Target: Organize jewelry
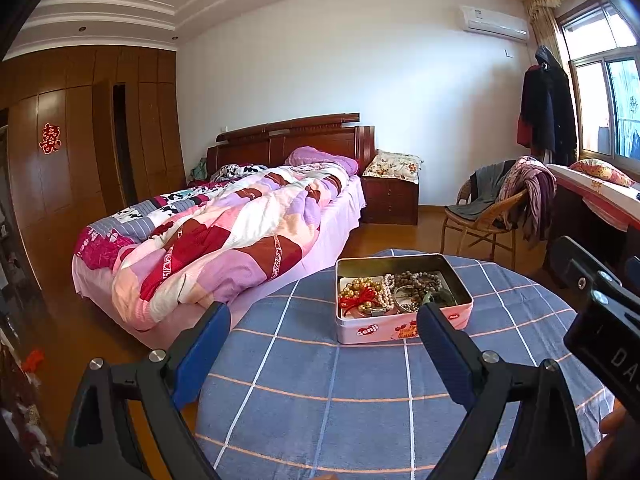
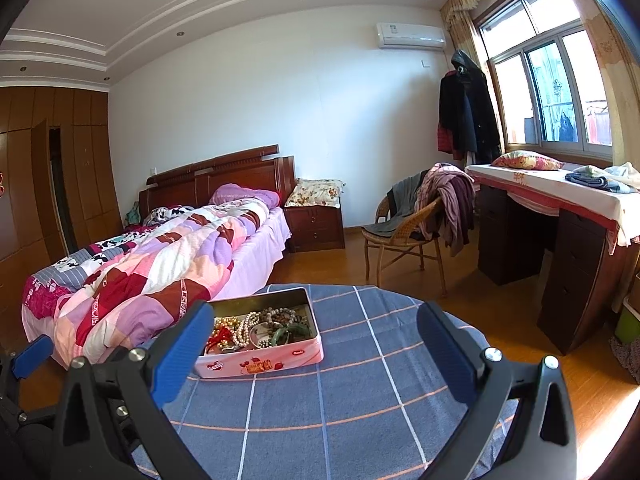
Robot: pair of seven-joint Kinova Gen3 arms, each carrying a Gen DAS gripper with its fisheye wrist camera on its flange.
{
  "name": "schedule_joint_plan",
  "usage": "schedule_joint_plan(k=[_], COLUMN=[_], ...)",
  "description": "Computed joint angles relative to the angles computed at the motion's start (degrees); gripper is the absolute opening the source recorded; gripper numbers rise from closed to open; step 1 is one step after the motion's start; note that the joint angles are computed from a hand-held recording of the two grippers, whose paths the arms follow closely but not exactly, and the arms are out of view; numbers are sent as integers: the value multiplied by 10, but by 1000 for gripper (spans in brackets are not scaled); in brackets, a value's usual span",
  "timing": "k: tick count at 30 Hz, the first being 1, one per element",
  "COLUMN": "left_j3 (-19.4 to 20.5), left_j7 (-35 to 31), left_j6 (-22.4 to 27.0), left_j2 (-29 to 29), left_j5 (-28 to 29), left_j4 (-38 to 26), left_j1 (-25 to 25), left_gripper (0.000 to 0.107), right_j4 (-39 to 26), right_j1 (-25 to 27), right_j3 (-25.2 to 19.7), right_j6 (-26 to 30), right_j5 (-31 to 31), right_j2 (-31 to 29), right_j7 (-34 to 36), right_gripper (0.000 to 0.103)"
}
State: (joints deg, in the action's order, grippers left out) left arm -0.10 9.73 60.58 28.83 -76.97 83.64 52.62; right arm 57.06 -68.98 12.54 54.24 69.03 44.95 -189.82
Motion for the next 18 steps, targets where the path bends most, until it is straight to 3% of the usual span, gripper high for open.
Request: schedule_joint_plan(k=[18], left_j3=[1], left_j7=[4], left_j6=[1], left_j2=[-1], left_j5=[-2], left_j4=[3], left_j1=[-1], left_gripper=[94], right_j4=[-2], right_j1=[1], right_j3=[-1], right_j6=[0], right_j5=[0], right_j2=[-1], right_j7=[1], right_gripper=[103])
